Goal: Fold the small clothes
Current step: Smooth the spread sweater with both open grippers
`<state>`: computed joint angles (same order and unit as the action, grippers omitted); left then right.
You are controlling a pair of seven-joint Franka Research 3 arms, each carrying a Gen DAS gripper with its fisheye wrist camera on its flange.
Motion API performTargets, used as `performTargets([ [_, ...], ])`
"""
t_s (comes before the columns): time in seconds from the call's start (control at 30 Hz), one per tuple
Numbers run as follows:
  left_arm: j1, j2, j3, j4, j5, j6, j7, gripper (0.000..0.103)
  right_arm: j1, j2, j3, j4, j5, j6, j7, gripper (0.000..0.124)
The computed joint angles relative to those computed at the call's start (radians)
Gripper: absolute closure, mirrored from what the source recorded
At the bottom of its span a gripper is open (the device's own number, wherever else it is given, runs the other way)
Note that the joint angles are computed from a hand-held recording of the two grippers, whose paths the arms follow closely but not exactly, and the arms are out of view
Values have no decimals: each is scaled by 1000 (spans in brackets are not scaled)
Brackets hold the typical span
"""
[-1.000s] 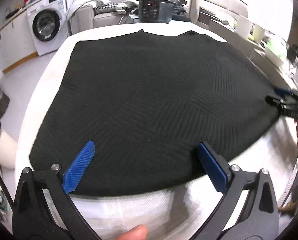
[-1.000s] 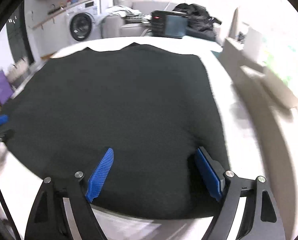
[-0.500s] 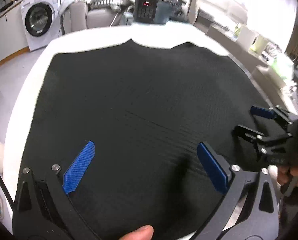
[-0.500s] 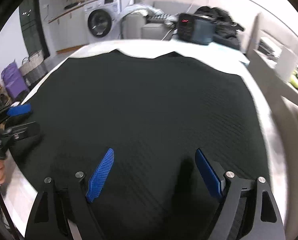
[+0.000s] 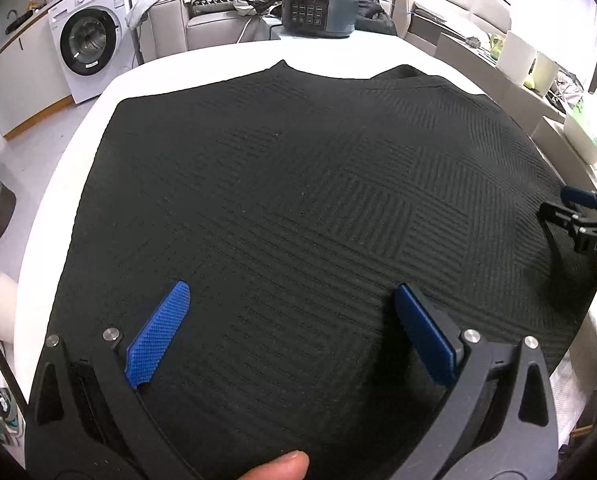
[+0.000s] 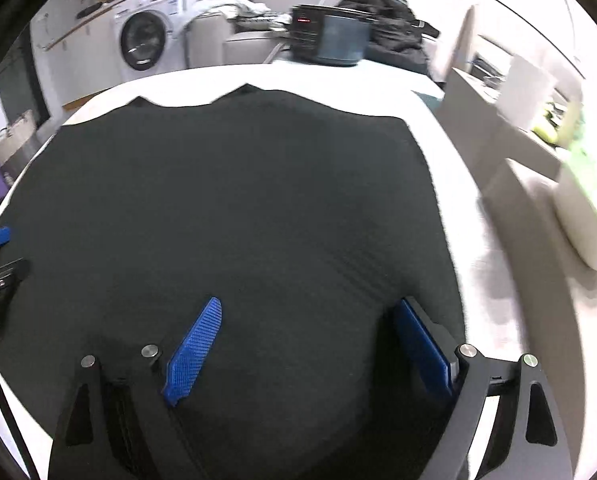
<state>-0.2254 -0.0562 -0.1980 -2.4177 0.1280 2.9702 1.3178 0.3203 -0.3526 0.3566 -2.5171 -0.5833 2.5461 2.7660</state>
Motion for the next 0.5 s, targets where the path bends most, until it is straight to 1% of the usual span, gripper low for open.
performTargets([
  [0.07,-1,5,0,13,-5,-21,5,1,2,0,6,14,-14,6,-4,34],
  [0.13,-4,4,-1,29,-21,-58,14,1,4,22,9,40,-29,32,-16,34],
  [0.17,-8,6,1,43,-49,-81,36,1,7,56,6,72,-32,48,-39,34],
  [0.23,-16,11,5,62,-126,-76,101,1,12,138,1,151,-54,45,-66,34],
  [0.27,-15,16,6,75,-140,-70,110,1,26,175,-11,184,-53,47,-85,34],
  [0.3,-7,32,4,103,-119,-67,85,1,39,201,-26,207,-48,54,-101,34],
  [0.37,2,68,1,150,-119,-65,86,1,66,270,-57,271,-13,50,-145,34],
  [0.43,11,134,-2,239,-59,-144,60,1,89,309,-86,306,15,44,-172,34],
  [0.5,19,182,-5,284,-29,-162,50,1,108,328,-119,314,49,61,-220,34],
])
